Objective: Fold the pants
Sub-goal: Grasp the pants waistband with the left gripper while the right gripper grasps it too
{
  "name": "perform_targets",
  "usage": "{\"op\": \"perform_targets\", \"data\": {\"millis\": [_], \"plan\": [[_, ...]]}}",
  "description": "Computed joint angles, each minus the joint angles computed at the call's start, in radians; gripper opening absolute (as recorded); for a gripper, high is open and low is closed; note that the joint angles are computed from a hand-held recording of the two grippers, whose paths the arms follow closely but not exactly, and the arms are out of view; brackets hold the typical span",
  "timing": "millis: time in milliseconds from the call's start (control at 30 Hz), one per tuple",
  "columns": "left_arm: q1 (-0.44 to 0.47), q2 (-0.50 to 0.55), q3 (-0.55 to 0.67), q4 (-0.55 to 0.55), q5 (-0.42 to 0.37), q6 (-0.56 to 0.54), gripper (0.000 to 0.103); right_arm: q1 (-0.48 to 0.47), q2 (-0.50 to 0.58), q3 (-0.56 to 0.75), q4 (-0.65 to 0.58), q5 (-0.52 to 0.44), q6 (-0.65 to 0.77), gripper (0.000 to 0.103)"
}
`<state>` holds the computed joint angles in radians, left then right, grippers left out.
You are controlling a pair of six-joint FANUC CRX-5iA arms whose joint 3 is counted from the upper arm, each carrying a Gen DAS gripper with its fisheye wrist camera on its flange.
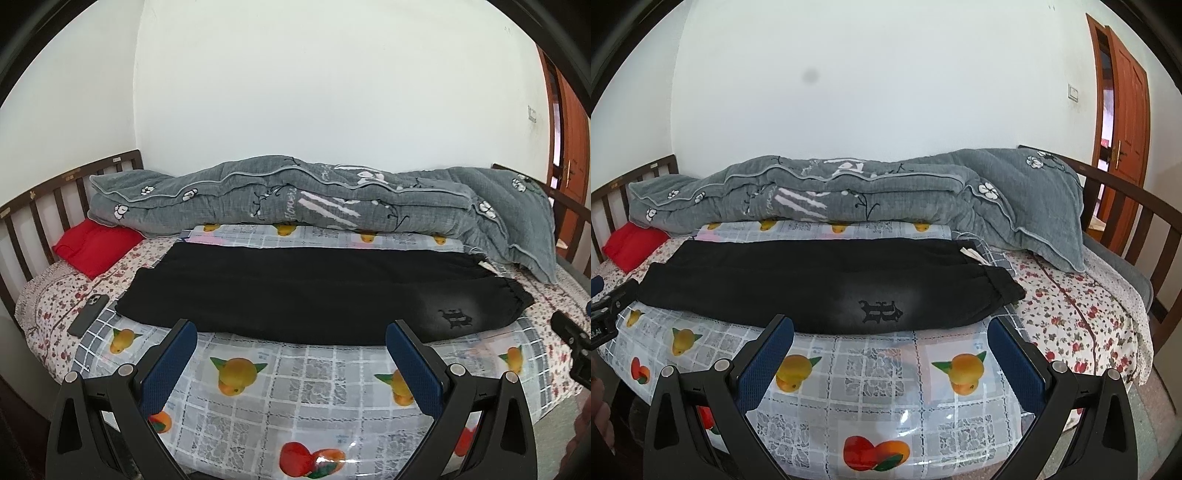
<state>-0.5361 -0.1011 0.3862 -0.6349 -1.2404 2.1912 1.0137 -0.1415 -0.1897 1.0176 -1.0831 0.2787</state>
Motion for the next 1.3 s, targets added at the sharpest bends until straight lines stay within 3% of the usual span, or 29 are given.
{"op": "perform_targets", "data": {"millis": [300, 533, 633, 767, 867, 933, 1000, 1100, 1200, 1233, 1300], "plan": [[0.098, 0.006, -0.097, 0.052, 0.098, 0.02, 0.103, -0.087, 0.052, -0.031, 0.067, 0.101, -0.041, 0.103], [0.338, -0.003, -0.28, 0.378, 0.264, -0.13, 0.101, -0.186, 0.119, -0.011, -0.036, 0.186, 0.059, 0.102], [0.442, -0.002, -0.375, 0.525, 0.323, -0.195, 0.091, -0.233, 0.151, -0.008, -0.091, 0.215, 0.071, 0.094], [0.597, -0.034, -0.556, 0.777, 0.452, -0.31, 0.09, -0.286, 0.201, 0.021, -0.2, 0.227, 0.124, 0.076], [0.667, -0.072, -0.673, 0.945, 0.551, -0.435, 0.09, -0.325, 0.205, 0.009, -0.256, 0.266, 0.132, 0.073], [0.701, -0.073, -0.705, 1.033, 0.57, -0.522, 0.09, -0.354, 0.203, 0.003, -0.311, 0.305, 0.135, 0.073], [0.72, -0.053, -0.69, 1.036, 0.565, -0.513, 0.09, -0.389, 0.211, 0.011, -0.381, 0.337, 0.147, 0.074], [0.747, -0.01, -0.67, 1.069, 0.573, -0.503, 0.09, -0.415, 0.227, 0.007, -0.348, 0.356, 0.092, 0.074], [0.777, 0.027, -0.663, 1.114, 0.61, -0.513, 0.085, -0.438, 0.241, 0.043, -0.425, 0.396, 0.129, 0.074], [0.783, 0.035, -0.656, 1.117, 0.612, -0.507, 0.081, -0.445, 0.255, 0.067, -0.453, 0.396, 0.143, 0.074], [0.797, 0.076, -0.598, 1.067, 0.585, -0.451, 0.062, -0.456, 0.279, 0.103, -0.489, 0.405, 0.161, 0.074]]}}
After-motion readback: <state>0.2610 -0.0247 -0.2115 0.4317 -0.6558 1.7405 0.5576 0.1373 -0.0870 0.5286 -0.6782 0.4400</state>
